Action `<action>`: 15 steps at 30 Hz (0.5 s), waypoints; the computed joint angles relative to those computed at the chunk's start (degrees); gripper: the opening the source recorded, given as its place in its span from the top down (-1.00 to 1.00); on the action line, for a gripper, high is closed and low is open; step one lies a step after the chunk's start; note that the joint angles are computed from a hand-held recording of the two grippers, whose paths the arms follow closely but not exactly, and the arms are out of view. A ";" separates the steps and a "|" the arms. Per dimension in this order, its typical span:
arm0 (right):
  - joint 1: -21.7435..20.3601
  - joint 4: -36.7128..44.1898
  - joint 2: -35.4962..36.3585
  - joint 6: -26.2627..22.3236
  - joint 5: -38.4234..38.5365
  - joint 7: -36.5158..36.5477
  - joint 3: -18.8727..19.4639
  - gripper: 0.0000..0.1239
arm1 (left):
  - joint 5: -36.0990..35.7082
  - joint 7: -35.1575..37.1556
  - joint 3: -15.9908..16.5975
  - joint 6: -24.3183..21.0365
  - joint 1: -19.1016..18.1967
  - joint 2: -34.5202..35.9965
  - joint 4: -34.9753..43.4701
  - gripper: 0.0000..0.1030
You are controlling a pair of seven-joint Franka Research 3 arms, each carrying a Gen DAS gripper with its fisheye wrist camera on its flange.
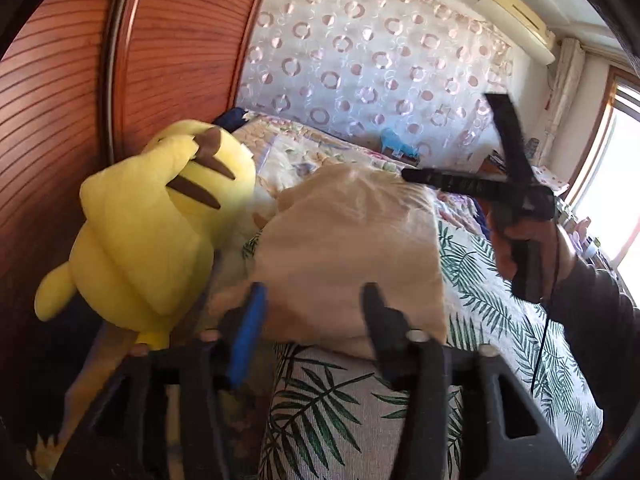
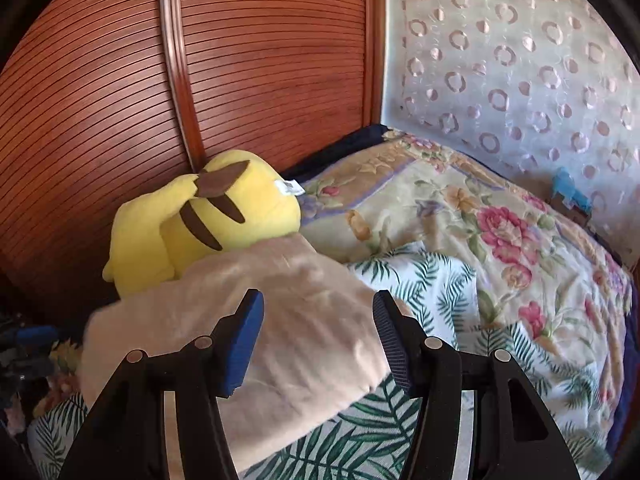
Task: Fold small clothes
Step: 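Lower the bundle beside the yellow plush toy and open both grippers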
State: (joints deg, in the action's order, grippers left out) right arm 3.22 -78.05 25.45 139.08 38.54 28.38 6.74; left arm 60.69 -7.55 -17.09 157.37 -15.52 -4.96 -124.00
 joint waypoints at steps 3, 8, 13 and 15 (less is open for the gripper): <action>-0.02 2.33 1.77 -2.15 -1.28 3.45 -0.81 0.05 | -0.44 3.11 -0.06 -1.14 -0.42 1.33 1.88 -0.53; 0.22 9.69 6.73 -7.01 -5.29 8.41 -1.35 0.05 | -1.82 6.88 0.16 -1.73 -1.79 3.29 4.20 -0.60; -0.16 10.55 7.18 -5.62 -5.61 10.25 -0.43 0.05 | -2.72 9.20 -0.09 -4.51 -3.59 4.06 5.78 -0.60; -0.70 5.26 3.78 -2.30 -4.29 8.00 0.09 0.05 | -2.67 10.01 -0.35 -6.44 -4.41 4.32 6.58 -0.60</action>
